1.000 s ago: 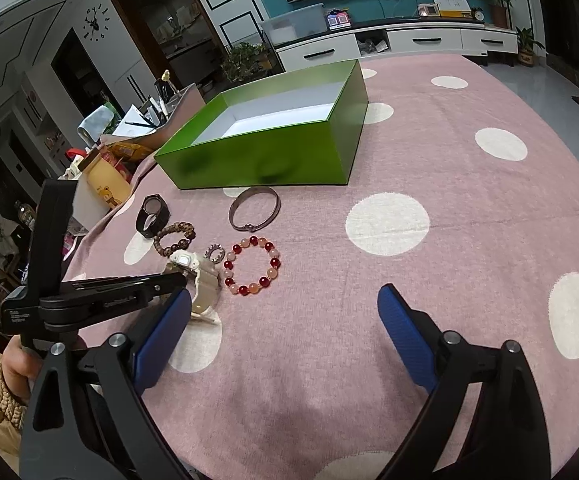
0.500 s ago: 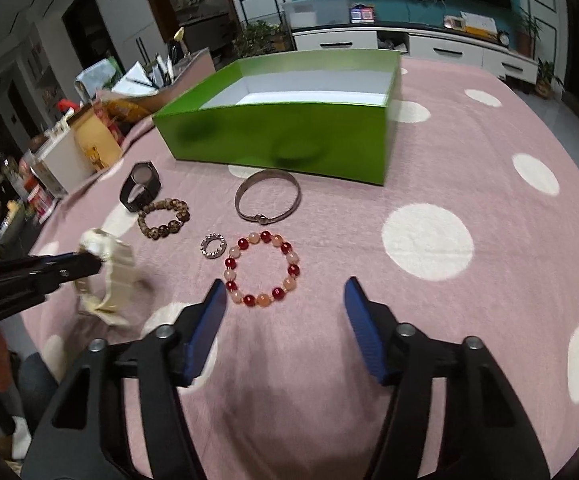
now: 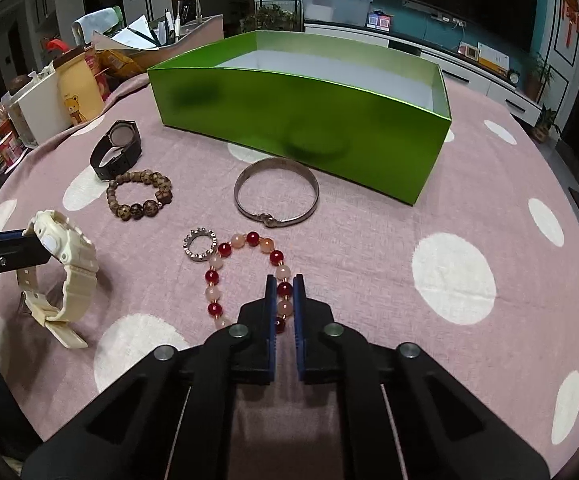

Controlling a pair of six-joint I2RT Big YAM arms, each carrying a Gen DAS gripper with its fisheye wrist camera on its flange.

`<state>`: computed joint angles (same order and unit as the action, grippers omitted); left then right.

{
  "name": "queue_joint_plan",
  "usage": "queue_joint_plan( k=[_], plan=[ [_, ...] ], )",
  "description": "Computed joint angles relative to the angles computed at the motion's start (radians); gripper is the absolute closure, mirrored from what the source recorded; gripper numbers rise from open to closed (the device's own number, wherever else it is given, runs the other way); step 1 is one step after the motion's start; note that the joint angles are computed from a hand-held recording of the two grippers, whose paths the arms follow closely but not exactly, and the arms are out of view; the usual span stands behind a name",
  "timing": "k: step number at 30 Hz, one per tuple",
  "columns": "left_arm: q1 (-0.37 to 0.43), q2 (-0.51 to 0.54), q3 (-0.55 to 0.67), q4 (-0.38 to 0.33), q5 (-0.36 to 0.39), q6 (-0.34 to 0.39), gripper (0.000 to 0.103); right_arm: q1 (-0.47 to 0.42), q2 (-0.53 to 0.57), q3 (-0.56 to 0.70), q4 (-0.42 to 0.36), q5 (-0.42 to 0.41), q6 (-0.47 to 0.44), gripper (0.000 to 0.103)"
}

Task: Organize jewelry
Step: 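Carry the white watch and red-and-peach bracelet toward the green box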

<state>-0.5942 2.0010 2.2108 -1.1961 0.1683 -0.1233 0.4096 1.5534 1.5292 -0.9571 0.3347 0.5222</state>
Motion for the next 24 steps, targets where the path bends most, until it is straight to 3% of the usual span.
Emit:
queue_joint_plan(
  k=[14,24],
  plan=[
    [0.005,-0.013,0.001,0.022,0.018,0.005,0.092,0.023,-0.106,0.02,0.077,0.073,-0.057,0.096],
    [-0.003,0.034,0.134,0.004,0.003,0.024,0.092,0.021,-0.125,0.057,0.108,0.099,-0.11,0.096]
  ],
)
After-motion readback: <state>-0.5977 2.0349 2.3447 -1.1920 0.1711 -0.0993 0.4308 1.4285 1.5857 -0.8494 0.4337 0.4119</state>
